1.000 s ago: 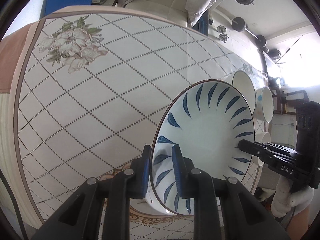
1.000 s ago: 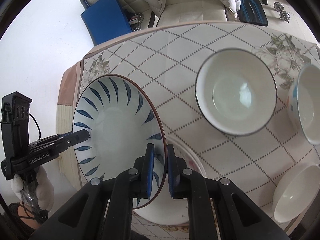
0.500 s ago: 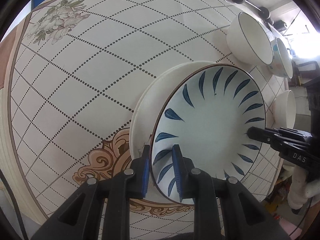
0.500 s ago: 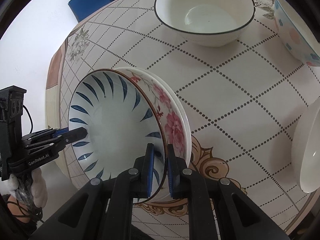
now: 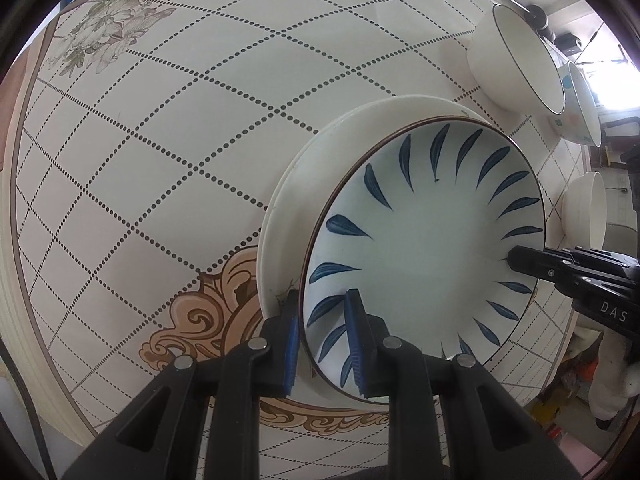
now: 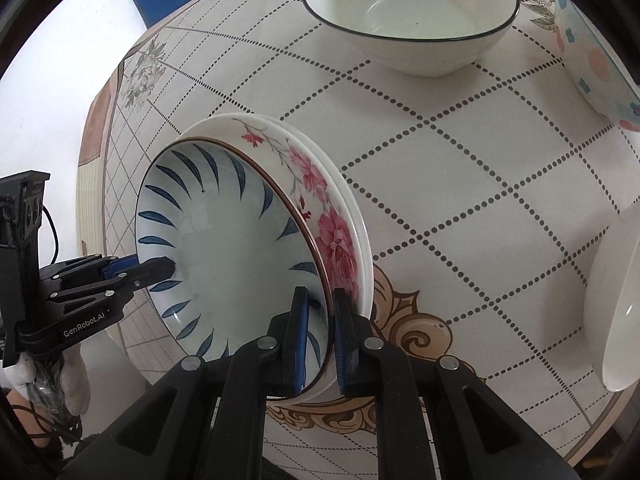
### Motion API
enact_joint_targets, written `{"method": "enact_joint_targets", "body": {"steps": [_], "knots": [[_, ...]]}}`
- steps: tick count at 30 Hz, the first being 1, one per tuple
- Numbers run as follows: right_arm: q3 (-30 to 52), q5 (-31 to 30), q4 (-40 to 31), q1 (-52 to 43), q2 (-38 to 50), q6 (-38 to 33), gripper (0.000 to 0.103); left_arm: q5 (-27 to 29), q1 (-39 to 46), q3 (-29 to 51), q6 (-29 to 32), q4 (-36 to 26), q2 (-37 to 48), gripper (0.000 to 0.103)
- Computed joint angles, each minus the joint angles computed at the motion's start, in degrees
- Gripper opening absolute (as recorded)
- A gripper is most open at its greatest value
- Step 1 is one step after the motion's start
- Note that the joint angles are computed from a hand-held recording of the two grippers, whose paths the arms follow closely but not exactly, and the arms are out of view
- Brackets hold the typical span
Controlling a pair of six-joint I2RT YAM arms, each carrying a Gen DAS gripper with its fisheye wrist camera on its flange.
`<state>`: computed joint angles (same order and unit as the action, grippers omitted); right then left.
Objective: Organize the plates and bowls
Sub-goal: 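Lower the blue-striped plate onto the pink-flower plate and open both grippers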
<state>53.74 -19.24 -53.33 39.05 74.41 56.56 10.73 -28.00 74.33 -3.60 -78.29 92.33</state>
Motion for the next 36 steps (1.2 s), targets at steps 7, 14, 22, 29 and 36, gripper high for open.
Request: {"method": "enact_joint_targets", "body": {"steps": [7, 14, 22, 29, 36], "knots": [[1.66, -3.19, -2.12, -2.76, 2.46, 2.05, 0.014, 1.21, 2.15, 2.99, -1.53, -2.69, 3.78, 0.020], [2.85, -5.48, -3.43, -4.24, 3.94, 2.06, 0.020, 1.11, 3.00, 5.55, -1.89, -4.81, 6.63, 0.020], [4.59, -6.98, -2.47, -3.13, 5.09, 5.18, 0.055, 1.68, 3.98, 6.41, -3.68, -5.72, 8.09, 0.022], [6.57, -6.52, -3.91, -1.51, 6.46, 5.46, 0.062, 0.14, 3.65, 7.66, -4.91, -7.49, 6.05, 0.024], [10.42, -2.38, -7.41, 1.25, 6.23, 6.35, 0.078, -3.76, 0.30, 8.32, -7.26, -7.36, 1.24, 0.025]]}}
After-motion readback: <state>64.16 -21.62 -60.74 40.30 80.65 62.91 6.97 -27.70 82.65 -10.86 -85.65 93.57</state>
